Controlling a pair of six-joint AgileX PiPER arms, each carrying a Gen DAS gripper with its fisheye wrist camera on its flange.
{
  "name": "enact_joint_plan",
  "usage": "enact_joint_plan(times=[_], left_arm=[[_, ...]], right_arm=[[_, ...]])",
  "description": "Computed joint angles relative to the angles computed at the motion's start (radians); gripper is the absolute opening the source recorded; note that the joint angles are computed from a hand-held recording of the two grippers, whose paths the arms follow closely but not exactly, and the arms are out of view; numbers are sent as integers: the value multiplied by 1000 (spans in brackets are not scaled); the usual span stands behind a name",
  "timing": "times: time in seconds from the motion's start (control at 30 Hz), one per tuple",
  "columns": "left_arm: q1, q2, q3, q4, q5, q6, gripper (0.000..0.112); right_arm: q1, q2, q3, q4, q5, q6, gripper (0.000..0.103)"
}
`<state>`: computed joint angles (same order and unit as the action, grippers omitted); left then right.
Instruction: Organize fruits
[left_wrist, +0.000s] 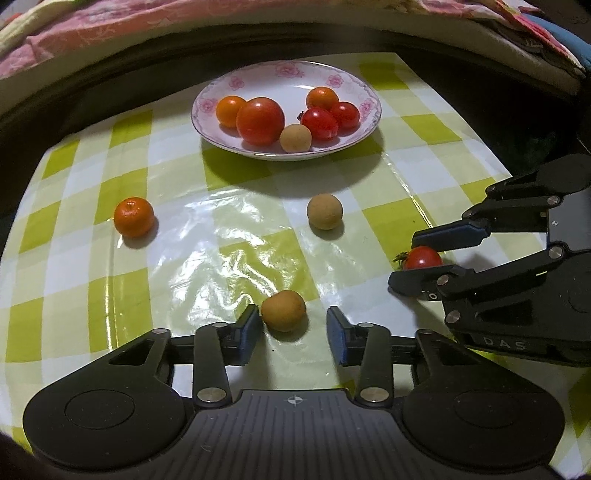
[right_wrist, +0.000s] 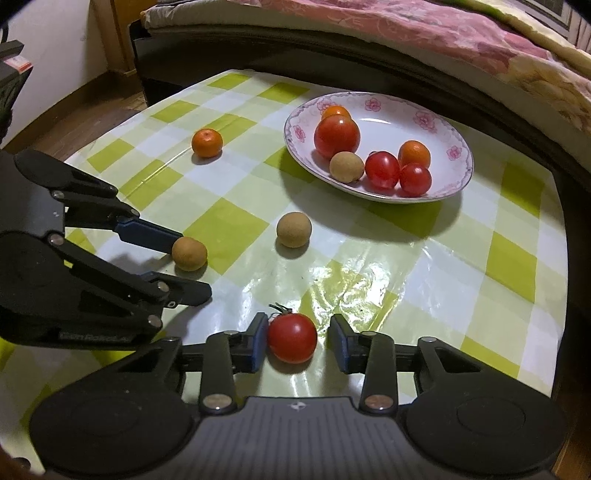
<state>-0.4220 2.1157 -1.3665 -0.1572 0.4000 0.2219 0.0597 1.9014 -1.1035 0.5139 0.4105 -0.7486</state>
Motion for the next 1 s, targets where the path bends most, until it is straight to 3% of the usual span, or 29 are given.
enact_joint_plan(times=[0.17, 0.7, 1.0], left_arm=[[13, 6, -18, -14, 18, 3, 33], [1, 4, -17, 30, 24, -32, 33], [13, -4, -45, -21, 31, 0, 33]], right_arm=[[0, -2, -5, -22, 12, 31, 33], [9, -5, -12, -79, 24, 83, 32], [2, -22, -16, -35, 33, 55, 30]])
